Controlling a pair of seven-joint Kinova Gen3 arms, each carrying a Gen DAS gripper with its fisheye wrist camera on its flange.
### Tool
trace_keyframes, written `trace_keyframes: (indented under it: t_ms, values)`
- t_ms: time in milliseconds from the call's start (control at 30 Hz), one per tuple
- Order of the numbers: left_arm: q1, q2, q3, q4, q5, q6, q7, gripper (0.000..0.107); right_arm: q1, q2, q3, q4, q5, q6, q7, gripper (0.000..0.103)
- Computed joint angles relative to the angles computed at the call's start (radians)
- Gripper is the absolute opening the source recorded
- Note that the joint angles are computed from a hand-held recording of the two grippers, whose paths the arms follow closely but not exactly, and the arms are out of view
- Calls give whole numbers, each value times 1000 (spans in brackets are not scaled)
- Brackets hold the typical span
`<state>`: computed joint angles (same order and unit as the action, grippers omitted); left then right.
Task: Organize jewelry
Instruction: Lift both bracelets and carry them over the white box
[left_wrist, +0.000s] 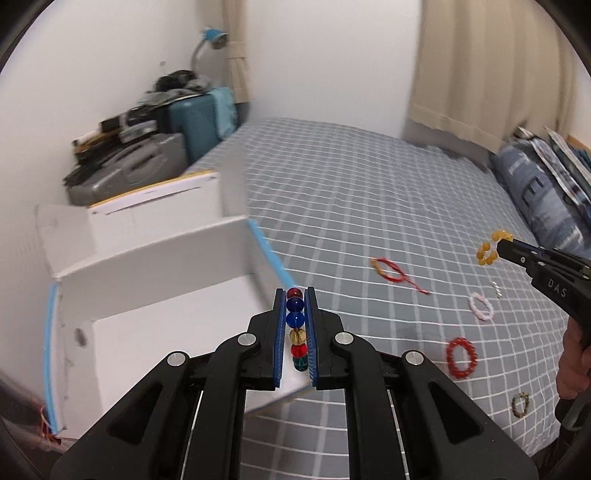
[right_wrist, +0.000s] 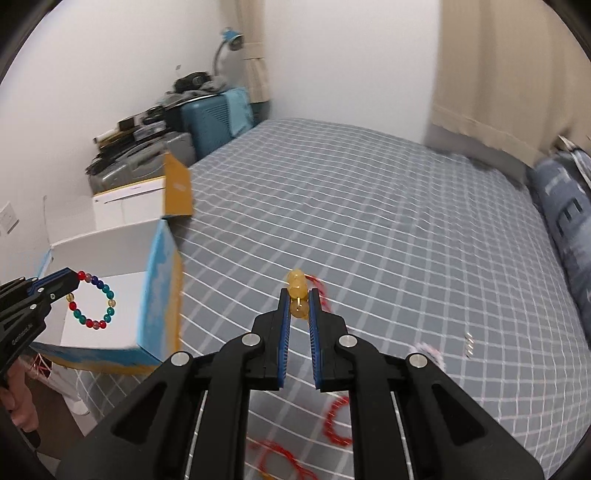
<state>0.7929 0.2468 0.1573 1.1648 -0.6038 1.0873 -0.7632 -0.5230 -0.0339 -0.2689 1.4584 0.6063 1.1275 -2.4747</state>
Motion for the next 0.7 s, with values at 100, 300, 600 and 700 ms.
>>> trace_keyframes:
  t_ms: [100,300,600,700]
  values:
    - [-29,-45,-15,53,-5,4,30,9,-35,65,-9,-73,9,-12,15,9]
    - [-127,-122,-4,176,-10,3,100,10,-160,205,13,-227,23,-16,63,9]
    - [-289,-203,28,345,40,-51,137,10,-288,383,73,-386,-48,-17,146,9]
    - [-326,-203,33,373,72,-68,131,10,-305,430,97,-422,-94,-14,176,9]
